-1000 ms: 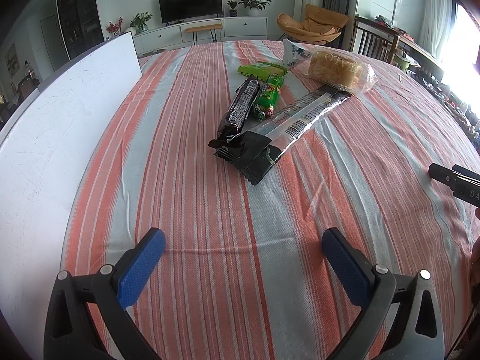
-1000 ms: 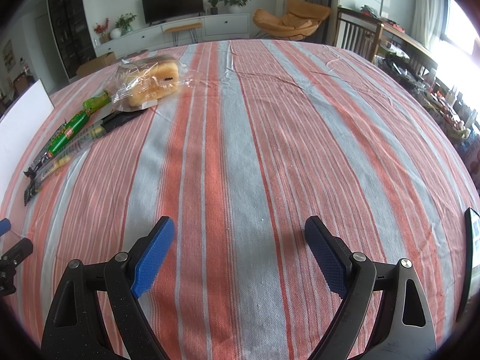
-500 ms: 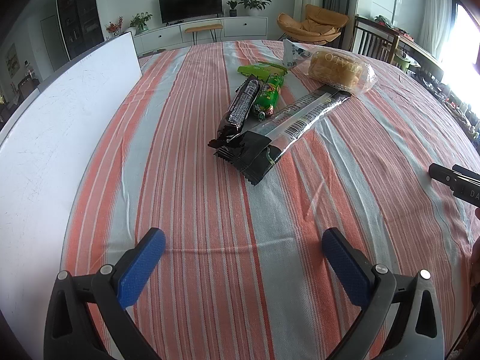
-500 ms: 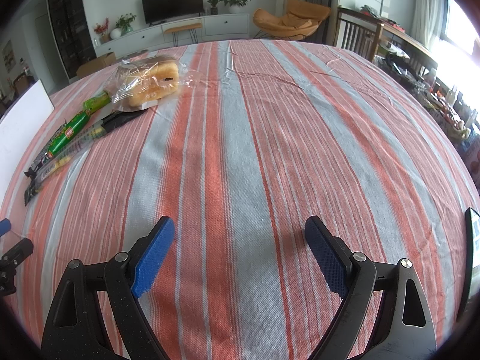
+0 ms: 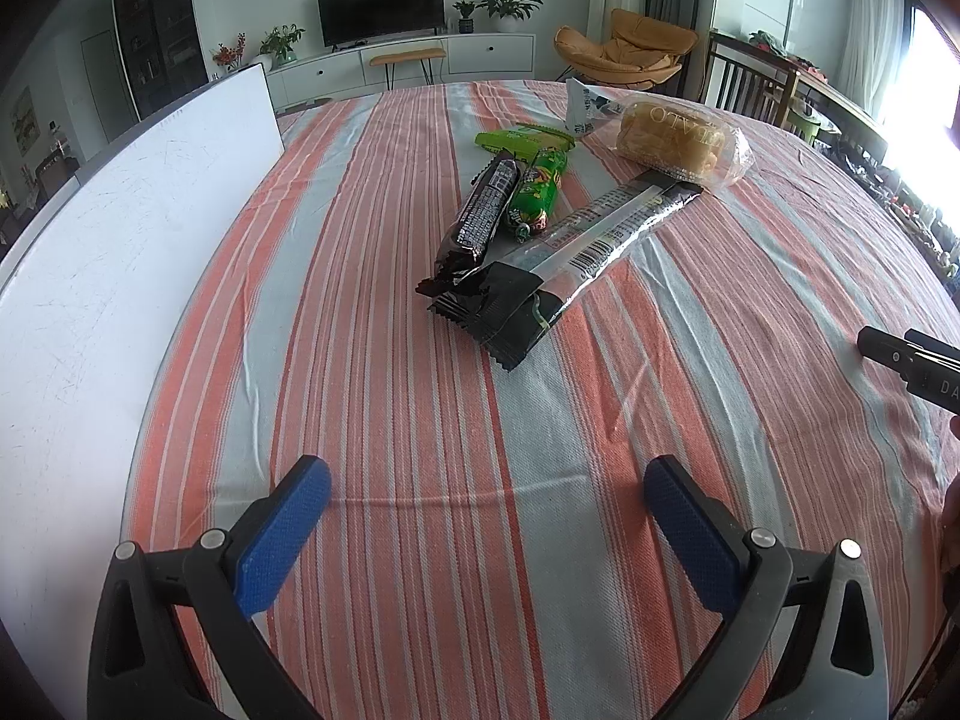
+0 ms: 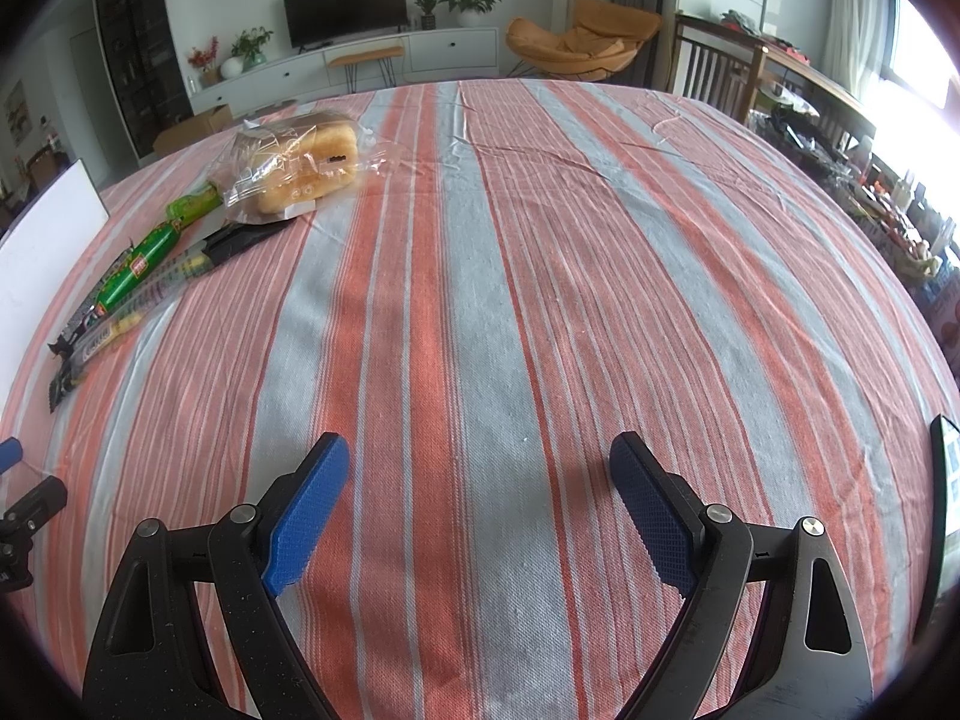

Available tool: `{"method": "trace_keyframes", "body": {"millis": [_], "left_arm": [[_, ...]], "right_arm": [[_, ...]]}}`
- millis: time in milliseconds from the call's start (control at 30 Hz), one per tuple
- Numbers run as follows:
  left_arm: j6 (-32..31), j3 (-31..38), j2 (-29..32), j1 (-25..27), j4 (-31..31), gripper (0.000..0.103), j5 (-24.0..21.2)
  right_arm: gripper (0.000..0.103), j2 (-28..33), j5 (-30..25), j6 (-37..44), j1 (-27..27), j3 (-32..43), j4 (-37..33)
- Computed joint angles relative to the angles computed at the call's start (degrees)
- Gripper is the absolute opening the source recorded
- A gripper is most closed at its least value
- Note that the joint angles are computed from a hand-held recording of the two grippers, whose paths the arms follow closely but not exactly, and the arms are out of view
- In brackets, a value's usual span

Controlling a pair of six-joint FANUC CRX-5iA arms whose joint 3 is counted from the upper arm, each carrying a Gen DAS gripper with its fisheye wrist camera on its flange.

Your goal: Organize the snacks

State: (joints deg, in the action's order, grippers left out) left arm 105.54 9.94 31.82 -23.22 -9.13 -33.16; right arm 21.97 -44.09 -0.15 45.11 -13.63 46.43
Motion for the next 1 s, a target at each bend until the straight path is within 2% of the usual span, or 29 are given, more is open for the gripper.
{"method": "trace_keyframes", "body": {"millis": [467,533,633,700,733,800,867,933,1000], "left_arm": [[-0.7,0.0,0.1,0.1,0.6,0.103,-0.2],[-5.4,-0.8,-0.5,0.9,4.6,0.103,-1.9],[-15.9,-3.9,-1.1,3.8,18.1,0.102,-1.5],[-18.7,-3.8,-0.9,5.4,24.5,0.102,-1.6],[-17.9,-2.7,-0.7,5.6,24.1,0.102,-1.8],[-11.5,4.3,1.4,5.6,17.4,0.100,-5.4],[-5.9,13.9,5.5,5.2,11.0,0.084,-11.7],[-5.9,21.1,9.7,5.1,9.9,0.073,-16.6],[-7.3,29.8,15.1,4.8,9.4,0.070,-22.4]], "right_arm": [[0.091,0.1,0.0,0.0,0.0,0.1,0.0],[0.091,0.1,0.0,0.0,0.0,0.1,0.0],[0.091,0.1,0.0,0.0,0.0,0.1,0.0],[0.091,0.1,-0.1,0.0,0.0,0.1,-0.1],[0.091,0.2,-0.1,0.0,0.0,0.2,-0.1],[0.091,0.1,0.1,-0.1,0.0,0.1,0.0],[0.091,0.1,0.0,-0.3,0.1,0.1,0.0],[0.091,0.1,-0.1,-0.2,0.1,0.2,0.0],[0.091,0.1,0.0,-0.2,0.1,0.1,0.0]]}}
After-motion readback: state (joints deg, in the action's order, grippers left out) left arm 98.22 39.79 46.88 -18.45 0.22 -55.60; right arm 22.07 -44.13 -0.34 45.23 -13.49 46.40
